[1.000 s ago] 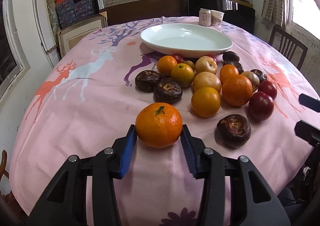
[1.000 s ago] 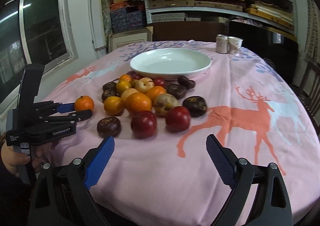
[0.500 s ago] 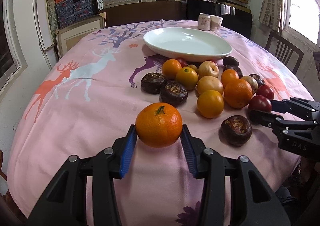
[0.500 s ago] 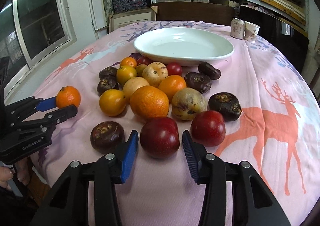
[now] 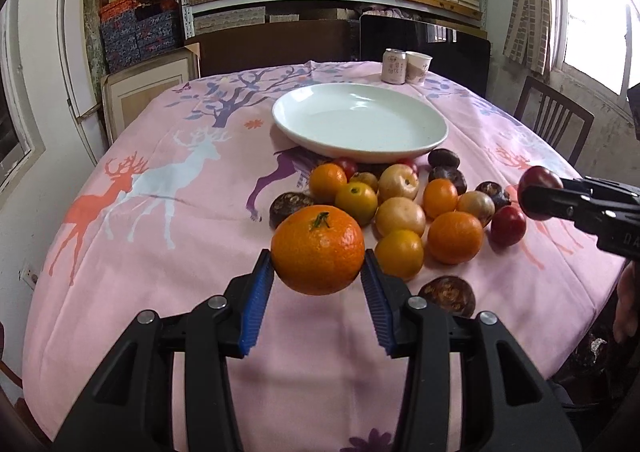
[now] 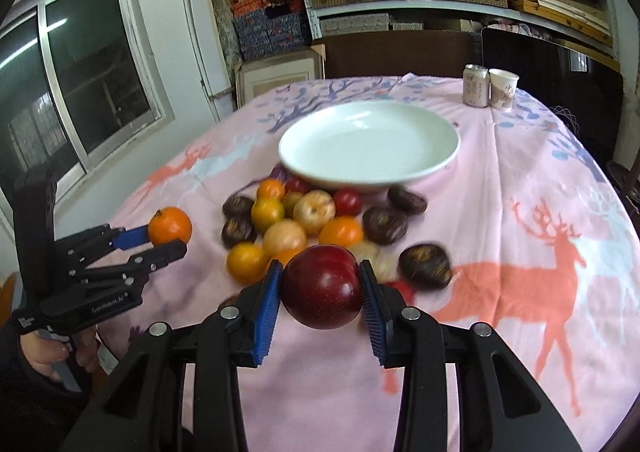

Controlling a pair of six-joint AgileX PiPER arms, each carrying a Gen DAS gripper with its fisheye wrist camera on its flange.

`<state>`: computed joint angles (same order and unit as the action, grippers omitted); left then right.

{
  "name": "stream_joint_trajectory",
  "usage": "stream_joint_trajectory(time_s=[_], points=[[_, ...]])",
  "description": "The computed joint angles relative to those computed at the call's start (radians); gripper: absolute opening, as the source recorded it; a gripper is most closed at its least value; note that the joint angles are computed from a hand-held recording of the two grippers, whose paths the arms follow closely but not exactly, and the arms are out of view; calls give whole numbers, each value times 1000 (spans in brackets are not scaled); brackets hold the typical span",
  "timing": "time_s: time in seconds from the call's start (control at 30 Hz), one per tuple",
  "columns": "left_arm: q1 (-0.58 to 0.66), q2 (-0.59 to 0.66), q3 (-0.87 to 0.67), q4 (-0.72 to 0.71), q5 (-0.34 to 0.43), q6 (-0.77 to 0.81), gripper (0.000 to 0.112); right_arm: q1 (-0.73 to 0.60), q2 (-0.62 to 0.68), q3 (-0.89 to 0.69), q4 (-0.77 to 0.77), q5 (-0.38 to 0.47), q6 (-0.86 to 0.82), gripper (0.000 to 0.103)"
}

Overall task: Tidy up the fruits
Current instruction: 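Carry both fruits over the white plate and release them onto it, then grasp a mangosteen with the left tool while the right tool grasps a red plum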

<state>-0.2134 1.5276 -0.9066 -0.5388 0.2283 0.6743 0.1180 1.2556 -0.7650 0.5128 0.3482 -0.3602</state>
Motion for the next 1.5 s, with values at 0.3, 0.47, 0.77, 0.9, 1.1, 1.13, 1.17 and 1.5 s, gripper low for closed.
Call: stream_joint_trajectory(time_s=[0.3,0.47,0.77,0.9,1.1,1.13,1.17,1.5], points=[[-58,398,-688,229,345,-303,44,-159,469,-554,-4,219,9,39],[-101,730,-1188,438,520,-527,45,-159,664,-816,-94,279,145,59],[-72,496,-855,411,298,-520,89,-168,368,-449,16,122,-16,71],[-72,306,-549,292,198,-341,89,-179,203,-239,47,69,-79,75],[-122,77,-133,190,90,-109,89,-278,38,-21,177,54,-205,77],[-132,52,-89,183,79,-98,89,-293,22,4,213,58,-237,77],[-136,35,-55,155,78,-73,89,-308,13,22,248,64,-272,77],[-234,82,14,298,10,-272,43,-243,-38,127,196,9,-236,77]])
